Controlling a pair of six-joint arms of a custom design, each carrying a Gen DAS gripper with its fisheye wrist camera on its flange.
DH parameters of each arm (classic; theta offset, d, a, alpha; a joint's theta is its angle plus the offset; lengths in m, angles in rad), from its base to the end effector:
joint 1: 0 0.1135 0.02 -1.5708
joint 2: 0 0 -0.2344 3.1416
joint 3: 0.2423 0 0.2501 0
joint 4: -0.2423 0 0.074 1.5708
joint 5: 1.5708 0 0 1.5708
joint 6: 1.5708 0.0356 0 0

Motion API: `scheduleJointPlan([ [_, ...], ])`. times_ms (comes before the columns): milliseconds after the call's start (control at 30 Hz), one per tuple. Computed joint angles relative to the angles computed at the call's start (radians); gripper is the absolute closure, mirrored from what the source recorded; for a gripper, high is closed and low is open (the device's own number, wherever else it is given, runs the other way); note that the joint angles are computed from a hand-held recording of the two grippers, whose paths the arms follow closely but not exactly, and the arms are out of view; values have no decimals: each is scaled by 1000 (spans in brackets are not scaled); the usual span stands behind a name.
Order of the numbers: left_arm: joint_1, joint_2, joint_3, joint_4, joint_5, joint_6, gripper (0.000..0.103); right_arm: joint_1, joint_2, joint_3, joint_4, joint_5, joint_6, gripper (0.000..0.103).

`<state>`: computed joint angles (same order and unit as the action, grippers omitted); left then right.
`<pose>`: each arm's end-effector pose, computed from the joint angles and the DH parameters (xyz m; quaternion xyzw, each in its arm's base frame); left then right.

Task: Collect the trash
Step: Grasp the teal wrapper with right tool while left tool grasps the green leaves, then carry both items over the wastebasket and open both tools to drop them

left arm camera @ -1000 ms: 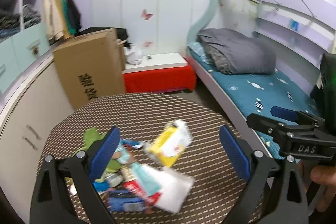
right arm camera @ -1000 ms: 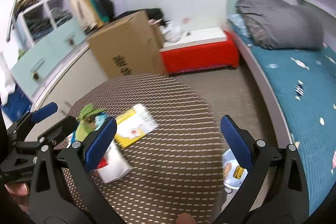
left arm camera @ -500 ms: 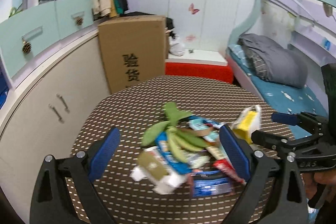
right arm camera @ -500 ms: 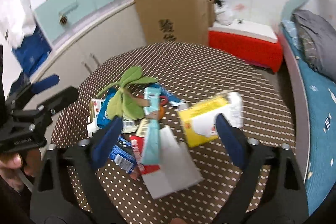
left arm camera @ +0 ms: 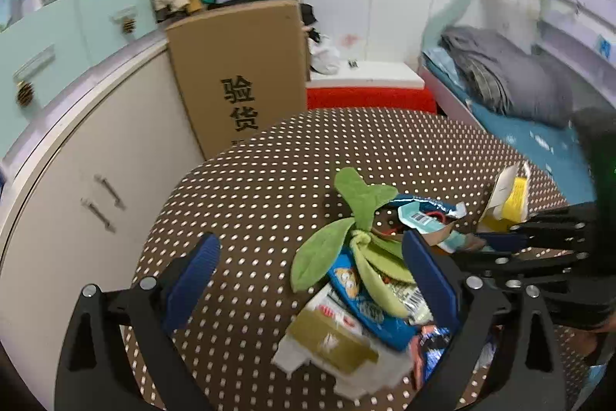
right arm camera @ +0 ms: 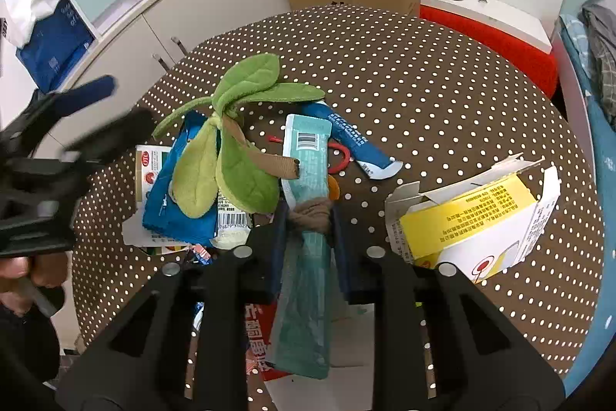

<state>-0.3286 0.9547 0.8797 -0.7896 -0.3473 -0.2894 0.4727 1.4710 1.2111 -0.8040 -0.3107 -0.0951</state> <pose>0.1941 -0.0534 0.2647 -0.0416 0.9252 0.0509 0.3738 0.2613 0.1459 0.2480 -0.3051 0.9072 0.1936 0.2152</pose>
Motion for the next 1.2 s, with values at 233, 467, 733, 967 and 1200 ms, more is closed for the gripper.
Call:
scheduleJointPlan([
  [233, 47, 162, 37, 101, 98, 124, 10, -80, -96, -19, -18, -87, 24, 81],
  [467, 68, 279, 84, 109, 191, 168, 68, -159, -192, -7, -68, -130, 3, 81],
  [733, 44, 151, 95, 88, 198, 103, 91, -362, -286, 43, -164, -232, -81, 81],
  [967, -89, 85, 218, 15, 116, 7, 91, -663, -296, 161, -282, -418, -198, 81],
  [1200, -304, 143, 426, -42, -9, -70, 91, -998, -219, 327, -435, -602, -363, 81],
])
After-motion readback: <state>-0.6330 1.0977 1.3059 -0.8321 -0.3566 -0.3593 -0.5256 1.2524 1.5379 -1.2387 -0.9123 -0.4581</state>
